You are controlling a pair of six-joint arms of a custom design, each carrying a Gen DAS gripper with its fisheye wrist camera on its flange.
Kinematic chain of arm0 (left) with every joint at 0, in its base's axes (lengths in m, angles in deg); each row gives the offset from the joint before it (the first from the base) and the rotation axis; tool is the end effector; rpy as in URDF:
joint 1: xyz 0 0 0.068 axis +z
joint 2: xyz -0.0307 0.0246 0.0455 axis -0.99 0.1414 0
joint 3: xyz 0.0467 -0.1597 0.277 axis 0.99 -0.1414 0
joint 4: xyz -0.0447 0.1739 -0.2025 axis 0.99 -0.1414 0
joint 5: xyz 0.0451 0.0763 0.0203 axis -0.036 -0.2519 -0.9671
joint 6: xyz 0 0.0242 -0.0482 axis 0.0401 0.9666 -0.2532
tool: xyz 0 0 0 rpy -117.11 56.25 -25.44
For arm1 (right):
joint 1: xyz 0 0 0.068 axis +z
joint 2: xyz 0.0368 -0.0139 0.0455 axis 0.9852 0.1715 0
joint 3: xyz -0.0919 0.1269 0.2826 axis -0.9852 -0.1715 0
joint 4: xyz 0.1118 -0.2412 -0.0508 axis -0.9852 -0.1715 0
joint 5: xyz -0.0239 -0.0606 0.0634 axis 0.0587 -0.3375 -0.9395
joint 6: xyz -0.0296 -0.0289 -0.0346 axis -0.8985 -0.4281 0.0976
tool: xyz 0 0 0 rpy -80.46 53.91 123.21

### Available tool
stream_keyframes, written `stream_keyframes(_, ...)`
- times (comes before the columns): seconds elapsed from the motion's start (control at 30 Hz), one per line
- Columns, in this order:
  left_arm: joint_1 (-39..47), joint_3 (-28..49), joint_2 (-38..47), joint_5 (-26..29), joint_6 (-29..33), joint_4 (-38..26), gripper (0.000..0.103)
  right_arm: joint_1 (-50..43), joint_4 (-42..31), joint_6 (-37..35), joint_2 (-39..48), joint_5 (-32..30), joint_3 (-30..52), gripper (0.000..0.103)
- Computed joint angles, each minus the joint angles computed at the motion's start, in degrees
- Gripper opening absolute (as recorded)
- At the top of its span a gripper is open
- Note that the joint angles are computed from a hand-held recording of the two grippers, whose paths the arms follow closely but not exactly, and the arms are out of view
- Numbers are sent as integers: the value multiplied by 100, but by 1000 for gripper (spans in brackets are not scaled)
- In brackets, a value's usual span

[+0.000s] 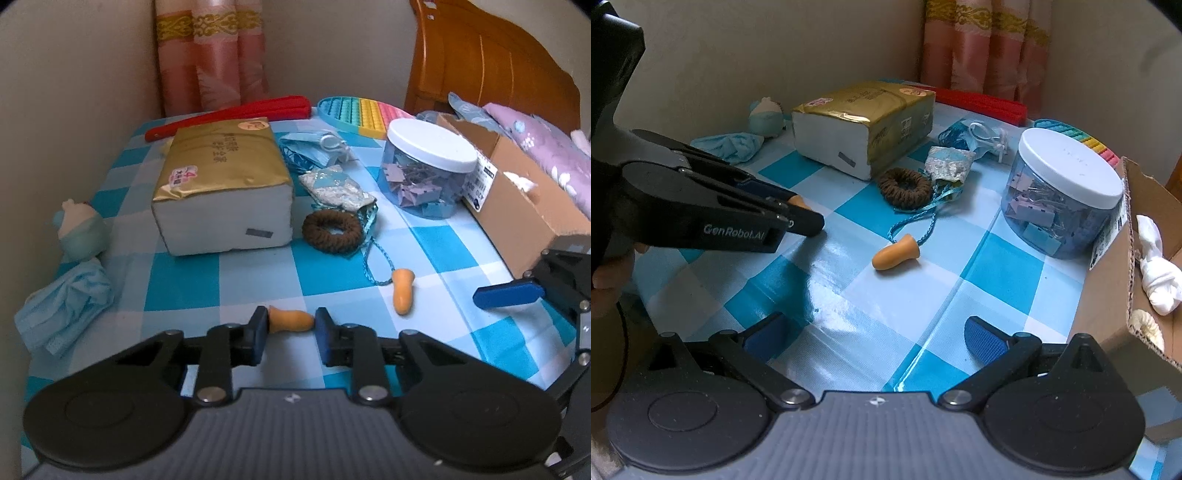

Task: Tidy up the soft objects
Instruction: 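Grasp the orange earplug with the left gripper while the right gripper grasps another earplug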

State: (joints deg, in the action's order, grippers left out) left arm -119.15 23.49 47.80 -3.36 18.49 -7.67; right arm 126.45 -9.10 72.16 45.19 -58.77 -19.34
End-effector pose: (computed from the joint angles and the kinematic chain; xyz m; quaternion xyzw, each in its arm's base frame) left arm 0.2151 -0.1568 0.0794 0.1612 0.9130 -0.0930 0.3630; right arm 0.1793 0.1747 0.0716 -0.1984 0.9219 0.0598 0.3273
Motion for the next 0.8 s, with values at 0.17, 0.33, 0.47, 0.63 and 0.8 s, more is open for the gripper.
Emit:
stream_keyframes(0.17, 1, -18, 2, -7, -106, 17, 26, -168, -70, -542, -145, -133, 77, 94)
stream_keyframes(0.33, 68, -11, -44, 98, -197, -52, 26, -450, -117, -1163, -53, -477, 343, 91)
stream_keyframes(0.47, 46, 24, -67, 68, -284, -131, 26, -575, -149, -1517, 146, -669, 589, 90)
stream_keyframes(0.63, 46, 30, -61, 84, -331, -121, 26, -757, -96, -1599, 252, -1155, 686, 87)
stream_keyframes(0.8, 73, 7, -76, 135, -336, -96, 26, -675, -267, -1713, 93, -1277, 607, 80)
